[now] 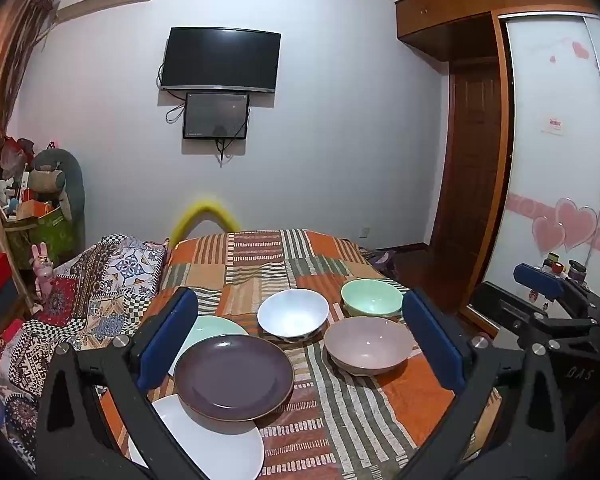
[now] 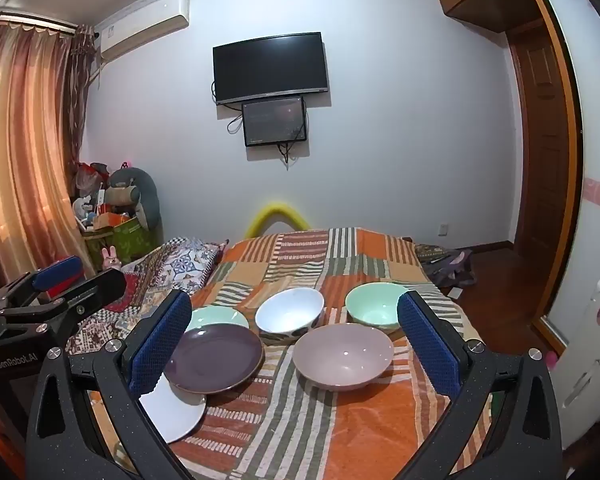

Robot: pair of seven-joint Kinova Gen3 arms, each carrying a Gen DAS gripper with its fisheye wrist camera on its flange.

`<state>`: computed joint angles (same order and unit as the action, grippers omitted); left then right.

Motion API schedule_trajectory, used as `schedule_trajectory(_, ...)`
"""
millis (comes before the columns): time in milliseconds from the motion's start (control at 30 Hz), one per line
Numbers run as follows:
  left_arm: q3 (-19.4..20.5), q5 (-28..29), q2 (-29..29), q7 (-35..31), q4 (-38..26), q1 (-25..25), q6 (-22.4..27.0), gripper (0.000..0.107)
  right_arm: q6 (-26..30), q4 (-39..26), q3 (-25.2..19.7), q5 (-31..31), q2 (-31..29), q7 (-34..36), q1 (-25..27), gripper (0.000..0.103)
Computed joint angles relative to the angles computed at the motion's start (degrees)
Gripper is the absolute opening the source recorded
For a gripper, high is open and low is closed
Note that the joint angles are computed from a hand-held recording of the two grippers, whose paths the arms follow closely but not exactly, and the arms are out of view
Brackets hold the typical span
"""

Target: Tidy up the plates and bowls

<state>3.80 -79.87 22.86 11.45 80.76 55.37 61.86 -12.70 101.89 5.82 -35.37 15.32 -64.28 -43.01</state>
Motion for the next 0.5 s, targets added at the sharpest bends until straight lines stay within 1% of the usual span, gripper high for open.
schedule_trajectory(133, 0.0, -0.5, 0.0, 0.5, 0.3, 0.3, 0.5, 0.103, -0.2, 0.1, 0.1, -0.2, -0.1, 0.6, -0.1, 0.103)
schedule_trajectory(367, 0.6, 0.1, -1.2, -0.4, 0.6, -0.8, -0.7, 0.103, -0.4, 0.3, -0.7, -0.2, -0.5, 0.9, 0.7, 0.103)
schedule_trajectory(500, 0.7, 0.2, -0.8, -0.6, 0.3, -0.3, -0.1, 0.103, -0.1, 0.3, -0.3, -1.0, -0.9, 1.8, 0.3, 0.103)
